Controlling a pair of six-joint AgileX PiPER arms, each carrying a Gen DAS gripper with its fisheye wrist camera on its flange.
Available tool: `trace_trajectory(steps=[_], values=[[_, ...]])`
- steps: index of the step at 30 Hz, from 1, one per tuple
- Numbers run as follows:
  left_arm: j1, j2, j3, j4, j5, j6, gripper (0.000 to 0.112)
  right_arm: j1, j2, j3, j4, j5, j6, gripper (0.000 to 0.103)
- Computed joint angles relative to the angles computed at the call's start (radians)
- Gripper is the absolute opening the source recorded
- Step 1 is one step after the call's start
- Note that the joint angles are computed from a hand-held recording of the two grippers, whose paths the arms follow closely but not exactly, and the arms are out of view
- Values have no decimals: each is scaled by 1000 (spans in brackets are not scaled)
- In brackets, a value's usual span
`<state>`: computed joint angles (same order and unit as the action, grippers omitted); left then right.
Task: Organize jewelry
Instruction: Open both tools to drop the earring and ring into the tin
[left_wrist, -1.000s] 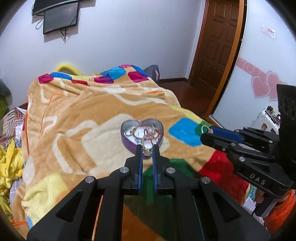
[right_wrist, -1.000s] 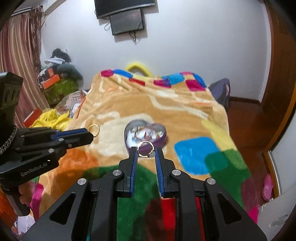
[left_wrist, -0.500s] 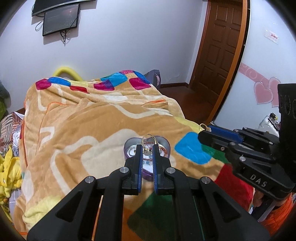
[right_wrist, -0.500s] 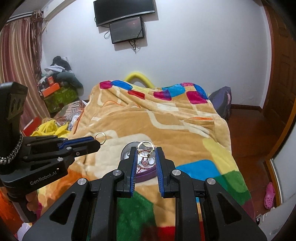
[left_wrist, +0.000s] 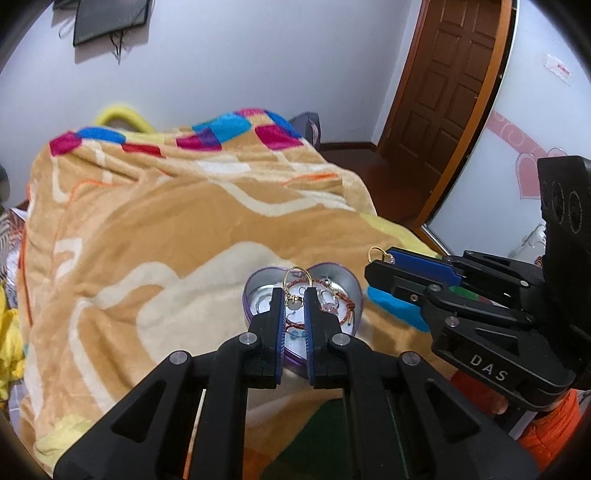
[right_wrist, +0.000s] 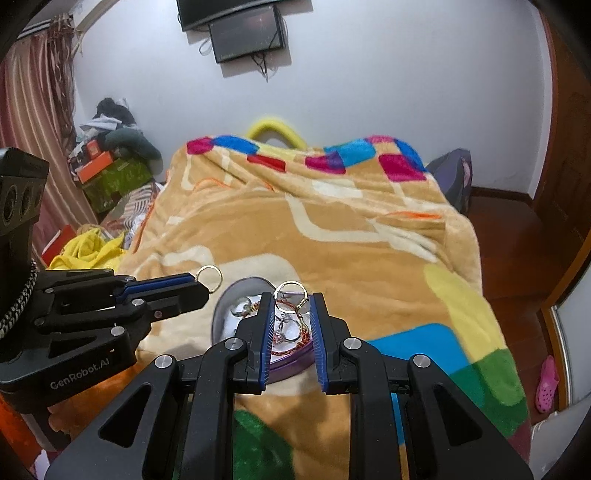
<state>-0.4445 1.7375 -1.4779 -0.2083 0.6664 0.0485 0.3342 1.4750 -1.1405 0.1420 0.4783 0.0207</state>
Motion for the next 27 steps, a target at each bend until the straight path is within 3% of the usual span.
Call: trace_trajectory(steps=[12, 22, 27], values=[[34, 81, -64, -99, 62, 78, 8, -29, 86, -58, 86, 78, -102, 18], [5, 46, -43, -10, 40, 16, 8, -16, 99, -102, 22, 141, -38, 18], [8, -6, -22, -3, 45, 5, 15, 4, 63, -98, -30, 152, 10, 18]])
